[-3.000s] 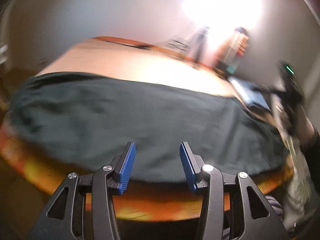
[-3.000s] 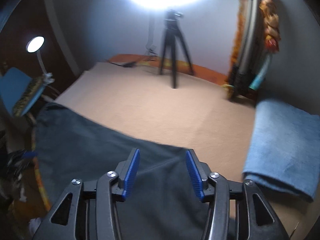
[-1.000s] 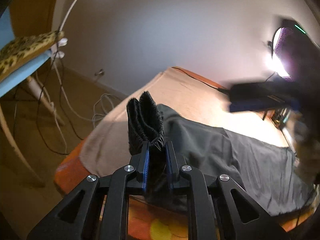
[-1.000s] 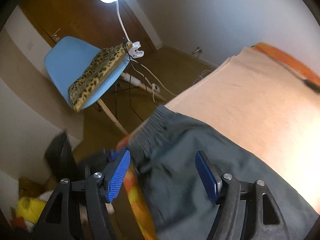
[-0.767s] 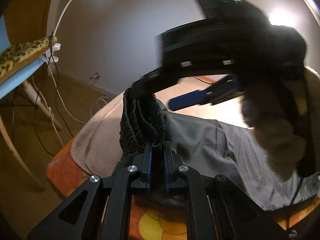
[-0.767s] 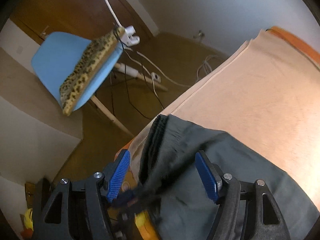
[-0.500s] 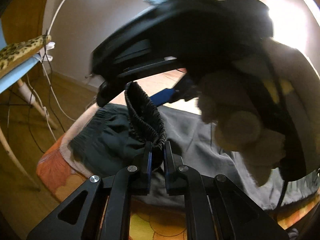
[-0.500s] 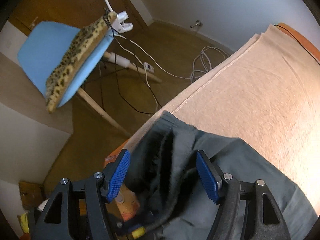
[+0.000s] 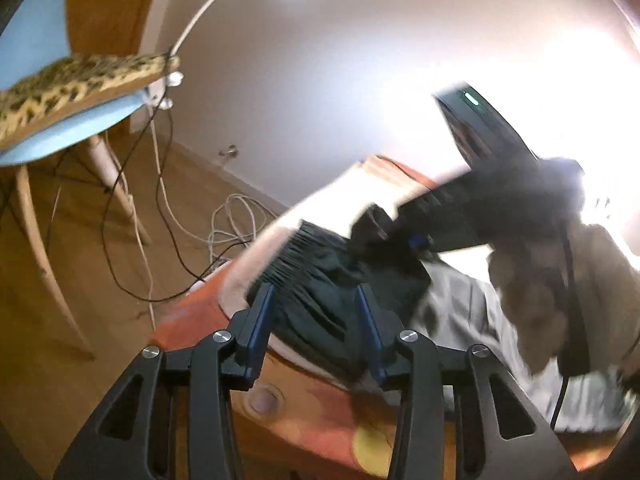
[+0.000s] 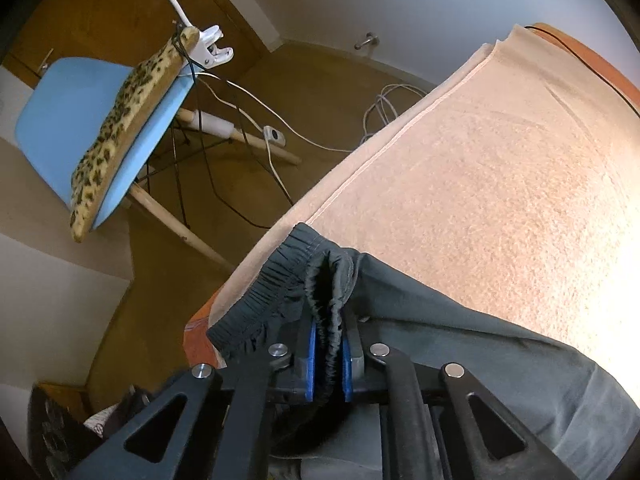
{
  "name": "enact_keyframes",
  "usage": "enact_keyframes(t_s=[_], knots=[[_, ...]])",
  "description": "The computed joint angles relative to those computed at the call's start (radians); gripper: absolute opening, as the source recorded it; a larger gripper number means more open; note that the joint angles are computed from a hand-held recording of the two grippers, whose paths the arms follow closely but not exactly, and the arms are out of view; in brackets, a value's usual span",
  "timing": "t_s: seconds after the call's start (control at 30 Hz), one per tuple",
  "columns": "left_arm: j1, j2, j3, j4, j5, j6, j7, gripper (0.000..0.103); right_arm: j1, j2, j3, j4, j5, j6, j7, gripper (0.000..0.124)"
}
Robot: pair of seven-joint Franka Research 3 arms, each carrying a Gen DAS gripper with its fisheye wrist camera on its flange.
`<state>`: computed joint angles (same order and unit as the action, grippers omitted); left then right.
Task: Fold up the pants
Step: 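Close the right gripper on the waistband beside the left gripper, then open the left gripper while the right gripper lifts the waistband over toward the cuffs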
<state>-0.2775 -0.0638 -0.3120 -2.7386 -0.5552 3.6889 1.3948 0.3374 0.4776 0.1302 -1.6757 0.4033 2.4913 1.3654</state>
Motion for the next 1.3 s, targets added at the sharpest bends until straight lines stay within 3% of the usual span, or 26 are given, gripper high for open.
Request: enact_keyframes(t_s=[0.07, 0.1, 0.17, 0.3, 0.33, 0.4, 0.47, 0.53, 0.6, 0.73, 0.83, 0.9, 1.13, 1.2, 1.3], knots=[[0.016, 0.008, 0.032, 0.014, 0.075, -0.048, -0.057, 0.040, -0.004, -0.006, 0.003, -0.008, 0.008, 0.005, -0.009, 0.008], [0.023, 0.017, 0.027, 0.031, 0.046, -0.079, -0.033, 0.040, -0.009, -0.009, 0.007, -0.012, 0.017, 0.007, -0.016, 0.008], [0.020, 0.033, -0.001, 0.067, -0.093, -0.128, 0.089, 0.039, -0.013, -0.008, 0.012, -0.011, 0.029, 0.006, -0.027, 0.008], [-0.017, 0.076, 0.006, 0.128, -0.270, -0.147, 0.266, 0.039, -0.011, -0.005, 0.013, -0.004, 0.036, 0.002, -0.036, 0.008], [-0.030, 0.075, 0.014, 0.123, -0.270, -0.142, 0.260, 0.036, -0.012, -0.005, 0.014, -0.002, 0.040, 0.001, -0.039, 0.008], [-0.059, 0.087, 0.029, 0.134, -0.324, -0.119, 0.300, 0.012, -0.016, -0.004, 0.017, 0.001, 0.052, -0.004, -0.044, 0.012], [-0.055, 0.075, 0.043, 0.107, -0.224, -0.105, 0.206, 0.008, -0.016, -0.002, 0.015, 0.006, 0.055, -0.012, -0.041, 0.017], [-0.054, 0.063, 0.047, 0.088, -0.165, -0.086, 0.162, 0.007, -0.019, -0.005, 0.018, 0.004, 0.067, -0.015, -0.043, 0.033], [-0.049, 0.045, 0.045, 0.058, -0.076, -0.057, 0.093, 0.006, -0.019, -0.008, 0.017, 0.004, 0.074, -0.020, -0.036, 0.042], [-0.038, 0.033, 0.038, 0.038, 0.049, -0.038, 0.013, 0.006, -0.011, -0.008, 0.020, 0.021, 0.072, -0.037, -0.036, 0.046], [-0.038, 0.041, 0.025, 0.040, 0.079, -0.029, 0.010, 0.006, 0.015, 0.008, 0.012, 0.049, 0.035, -0.058, -0.018, 0.047], [-0.050, 0.051, 0.008, 0.054, 0.010, -0.025, 0.086, 0.006, 0.037, 0.022, 0.002, 0.067, -0.003, -0.068, 0.004, 0.057], [-0.055, 0.060, 0.031, 0.046, 0.087, -0.008, 0.036, 0.006, 0.144, 0.081, -0.067, 0.137, -0.232, -0.107, 0.147, 0.057], [-0.060, 0.061, 0.029, 0.044, 0.076, 0.002, 0.052, 0.006, 0.168, 0.084, -0.086, 0.132, -0.298, -0.097, 0.179, 0.036], [-0.057, 0.036, 0.031, 0.010, 0.121, 0.021, 0.003, 0.007, 0.135, 0.061, -0.063, 0.089, -0.283, -0.052, 0.168, 0.020]])
